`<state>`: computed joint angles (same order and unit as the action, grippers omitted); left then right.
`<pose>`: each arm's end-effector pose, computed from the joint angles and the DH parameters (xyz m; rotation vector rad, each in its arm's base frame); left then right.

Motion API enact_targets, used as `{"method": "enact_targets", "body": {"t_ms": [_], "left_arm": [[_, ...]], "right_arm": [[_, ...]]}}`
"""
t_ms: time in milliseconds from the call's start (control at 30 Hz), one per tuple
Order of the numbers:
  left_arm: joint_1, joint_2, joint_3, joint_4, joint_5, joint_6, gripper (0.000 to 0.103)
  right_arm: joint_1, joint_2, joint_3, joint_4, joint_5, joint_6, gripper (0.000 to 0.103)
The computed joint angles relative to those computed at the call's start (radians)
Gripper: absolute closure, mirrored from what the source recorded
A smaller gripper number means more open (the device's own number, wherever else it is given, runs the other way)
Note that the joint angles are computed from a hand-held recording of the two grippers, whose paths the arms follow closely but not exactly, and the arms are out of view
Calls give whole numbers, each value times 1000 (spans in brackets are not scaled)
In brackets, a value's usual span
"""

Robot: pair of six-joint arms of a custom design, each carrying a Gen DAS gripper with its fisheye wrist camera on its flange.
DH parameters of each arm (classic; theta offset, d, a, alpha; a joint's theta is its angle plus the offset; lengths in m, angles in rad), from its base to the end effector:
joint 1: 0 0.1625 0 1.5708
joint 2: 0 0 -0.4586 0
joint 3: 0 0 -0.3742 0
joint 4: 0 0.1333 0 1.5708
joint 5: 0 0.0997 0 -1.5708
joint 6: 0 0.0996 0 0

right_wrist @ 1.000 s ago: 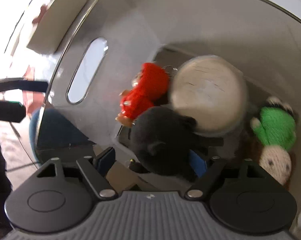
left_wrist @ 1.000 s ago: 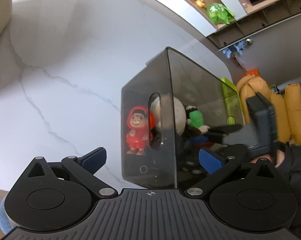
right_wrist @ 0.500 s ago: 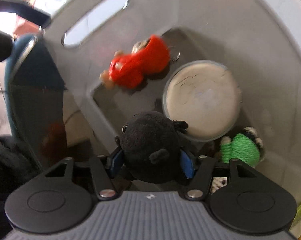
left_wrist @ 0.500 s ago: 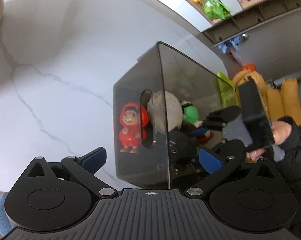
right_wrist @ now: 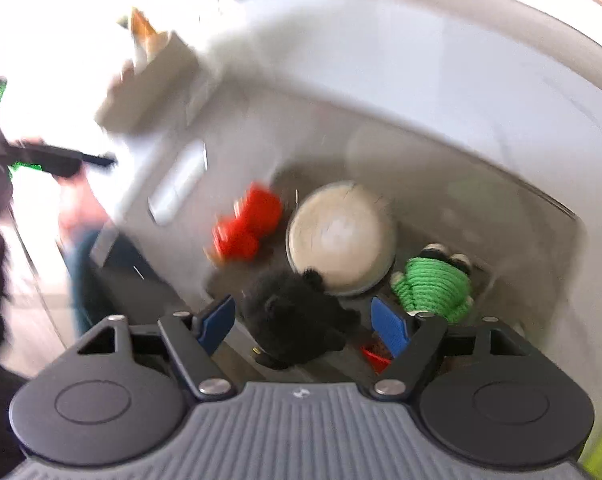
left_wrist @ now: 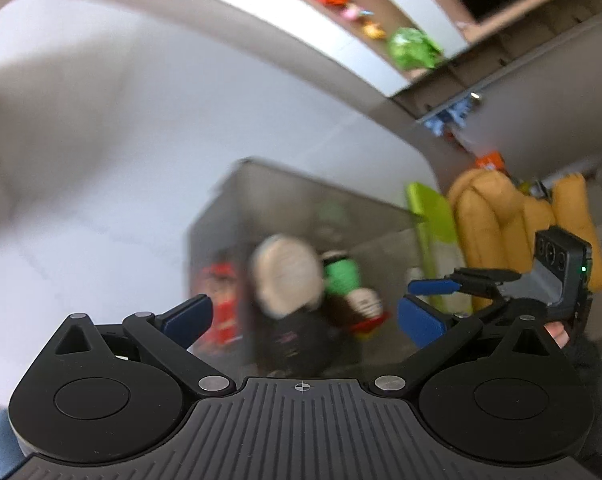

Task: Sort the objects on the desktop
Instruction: 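Move both grippers toward the lime-green lid on the table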

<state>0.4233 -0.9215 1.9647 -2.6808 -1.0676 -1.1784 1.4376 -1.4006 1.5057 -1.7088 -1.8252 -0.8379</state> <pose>-0.4461 -0.3999 0.1241 -0.0701 2.9135 -0.7263 0.0339 -0.5621 0.4822 0.9945 -2.7225 -0.1308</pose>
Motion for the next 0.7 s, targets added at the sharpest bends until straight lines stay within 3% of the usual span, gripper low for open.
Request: {"method": "enact_targets", "body": {"t_ms": [167,300,367,467,567,700], "left_arm": [[22,185,-269,78,-76,165,0],[33,350,-478,103,-165,292,0],[38,412,-547,115,-228,341,0],[45,491,-650,177,-303,338,0],[60,587,-785,165,-376,376,0],[113,793,-1093,226,-499,377,0]], "right_arm": [[-212,-95,-62,-55,345,47,17],[-405,-168,1,-275,571,106,7],[-486,-171,7,-314,620,163,7],[-560,-165,18,-307,645,183,12],[-618,-189,120,-579,674,305,14],[-759,-214,250,-982,800,639,14]]}}
